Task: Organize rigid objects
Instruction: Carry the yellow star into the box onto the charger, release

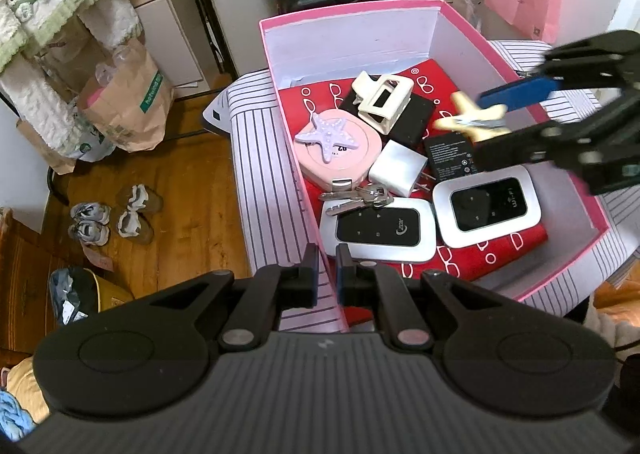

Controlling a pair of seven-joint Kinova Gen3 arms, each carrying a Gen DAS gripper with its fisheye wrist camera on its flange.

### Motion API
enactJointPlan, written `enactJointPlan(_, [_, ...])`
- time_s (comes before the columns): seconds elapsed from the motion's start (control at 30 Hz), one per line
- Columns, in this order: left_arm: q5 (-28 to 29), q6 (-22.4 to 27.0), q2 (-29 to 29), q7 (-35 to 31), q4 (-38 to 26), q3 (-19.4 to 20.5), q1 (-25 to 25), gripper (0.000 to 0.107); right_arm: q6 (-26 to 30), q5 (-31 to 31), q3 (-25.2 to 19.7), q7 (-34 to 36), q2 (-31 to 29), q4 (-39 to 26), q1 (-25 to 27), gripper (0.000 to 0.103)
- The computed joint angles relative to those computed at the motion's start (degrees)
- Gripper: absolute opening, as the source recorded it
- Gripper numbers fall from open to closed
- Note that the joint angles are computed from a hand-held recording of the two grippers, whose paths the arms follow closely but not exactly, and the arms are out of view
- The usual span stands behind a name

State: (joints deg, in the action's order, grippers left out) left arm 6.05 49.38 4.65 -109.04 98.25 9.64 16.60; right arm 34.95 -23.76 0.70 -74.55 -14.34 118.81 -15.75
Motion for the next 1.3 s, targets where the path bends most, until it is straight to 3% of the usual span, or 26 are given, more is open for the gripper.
enactJointPlan(0.13, [0.93,0.27,0.17,-0.71,-0.19,-0.13,-0.39,0.008,2.35,0.74,-2.60,2.18,5.92,-3.68,2.36,0.053])
enactJointPlan(0.27, [1.98,0.18,0.31,-1.62,-0.19,-0.30,-0.90,0.008,3.30,7.69,-5.99,-3.56,10.84,-6.33,3.32,0.053])
enactJointPlan(0.37, [2.41,-0.22,0.07,-2.06,0.20,-0.33,-1.07,0.008,3.11,12.89,-7.94,-7.57,12.66,-6.90,3.40,0.053])
enactJointPlan(0.67, [5.85,-1.32,-0.66,-4.59,1.55,-0.69,-2.23,0.009,5.78,18.06,-9.29,-12.47,16.20,-10.86,2.77,0.053])
enactJointPlan(0.73, [6.74,-1.28,-0.78,-4.99,1.69,-0.82,-2.56,0.009,7.13,21.76,-10.39,-16.28,17.29,-11.92,2.04,0.054])
enactJointPlan(0.83, [8.05,-1.73,-1.18,-5.95,2.26,-0.98,-3.02,0.010,3.76,27.79,-8.77,-23.22,14.12,-9.17,-1.51,0.059])
enactJointPlan(0.93, [9.90,-2.08,-1.93,-7.45,3.06,-1.29,-3.68,0.010,-0.52,27.33,-4.04,-26.71,6.61,-4.17,-5.02,0.060])
enactJointPlan(1.07, [12.68,-2.01,-2.53,-10.21,3.57,-1.82,-4.64,0.010,-1.40,21.72,-7.22,-22.45,-4.01,-0.03,2.76,0.064])
enactJointPlan(1.13, [12.97,-2.71,-2.91,-10.11,4.09,-1.90,-4.71,0.010,-3.18,22.00,-8.00,-23.09,-9.15,2.90,5.21,0.064])
enactJointPlan(1.3, [11.98,-5.77,-3.70,-7.63,5.69,-1.73,-4.23,0.010,-1.05,13.97,3.21,-18.46,-20.10,7.67,1.85,0.063])
